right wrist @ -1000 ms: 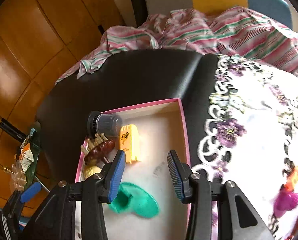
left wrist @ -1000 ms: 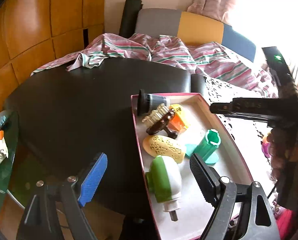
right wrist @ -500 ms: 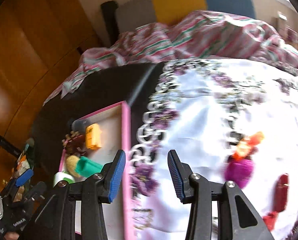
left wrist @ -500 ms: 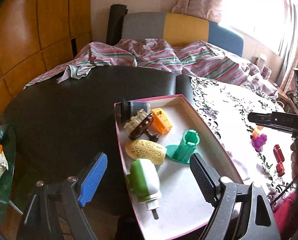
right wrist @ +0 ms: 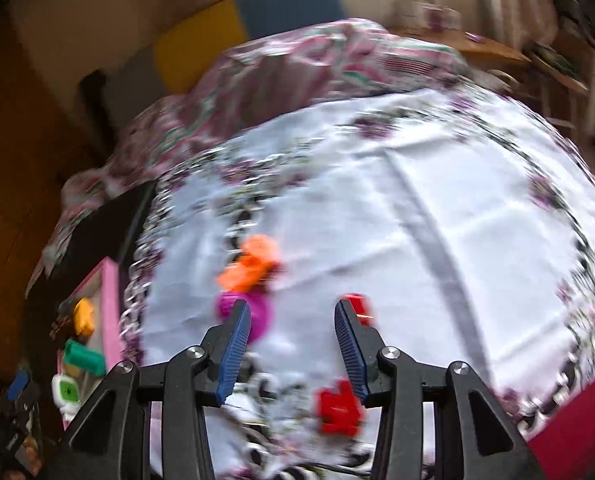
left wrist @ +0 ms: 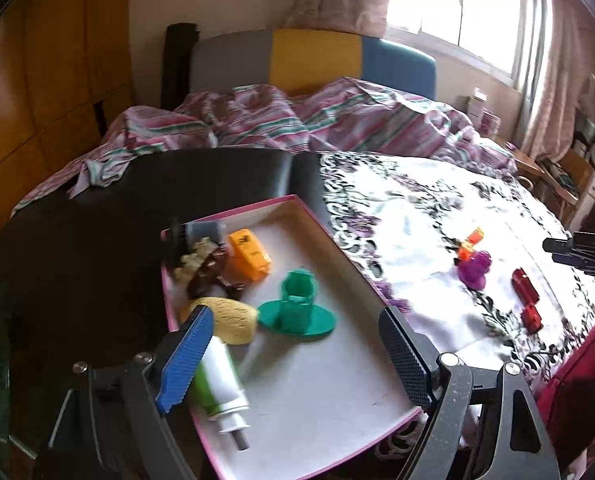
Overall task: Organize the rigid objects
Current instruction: 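Move both tools from the tray back to the toy pile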
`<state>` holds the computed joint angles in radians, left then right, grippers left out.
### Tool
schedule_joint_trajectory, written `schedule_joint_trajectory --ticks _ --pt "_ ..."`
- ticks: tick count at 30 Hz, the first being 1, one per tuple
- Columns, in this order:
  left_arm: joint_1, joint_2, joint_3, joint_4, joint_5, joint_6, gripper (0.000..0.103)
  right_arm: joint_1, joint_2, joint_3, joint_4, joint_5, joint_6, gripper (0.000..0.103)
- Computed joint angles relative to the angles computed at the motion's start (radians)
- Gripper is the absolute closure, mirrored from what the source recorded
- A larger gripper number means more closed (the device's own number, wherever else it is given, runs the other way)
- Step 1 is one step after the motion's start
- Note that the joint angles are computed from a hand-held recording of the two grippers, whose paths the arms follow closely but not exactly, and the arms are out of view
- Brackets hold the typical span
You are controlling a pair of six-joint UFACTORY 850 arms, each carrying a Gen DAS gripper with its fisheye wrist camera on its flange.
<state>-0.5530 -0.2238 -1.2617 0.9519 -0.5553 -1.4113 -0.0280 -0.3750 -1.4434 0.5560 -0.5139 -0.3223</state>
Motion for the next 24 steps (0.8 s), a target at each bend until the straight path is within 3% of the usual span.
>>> schedule_joint_trajectory --ticks 2,4,8,18,24 --pt "-0.006 -0.013 -0.016 -0.015 0.015 0.029 0.018 -0.039 0.002 0.021 0.060 -0.013 0.015 0.059" --pt "-0.010 -0.028 -0.036 -0.039 0.034 0.062 0.018 -0.079 0.004 0.045 0.229 -0.030 -0.057 0.059" --pt "-0.017 -0.062 -0.082 -0.111 0.076 0.153 0.018 -0.111 0.017 0.080 0.404 -0.022 -0.157 0.059" --pt "-0.036 -0.200 -0.262 -0.436 0.117 0.515 0.024 -0.106 0.013 0.080 0.462 -0.036 -0.213 0.059" --pt "-0.033 -0.324 -0.429 -0.659 0.085 0.735 0.032 -0.115 0.016 0.091 0.510 -0.042 -0.244 0.059"
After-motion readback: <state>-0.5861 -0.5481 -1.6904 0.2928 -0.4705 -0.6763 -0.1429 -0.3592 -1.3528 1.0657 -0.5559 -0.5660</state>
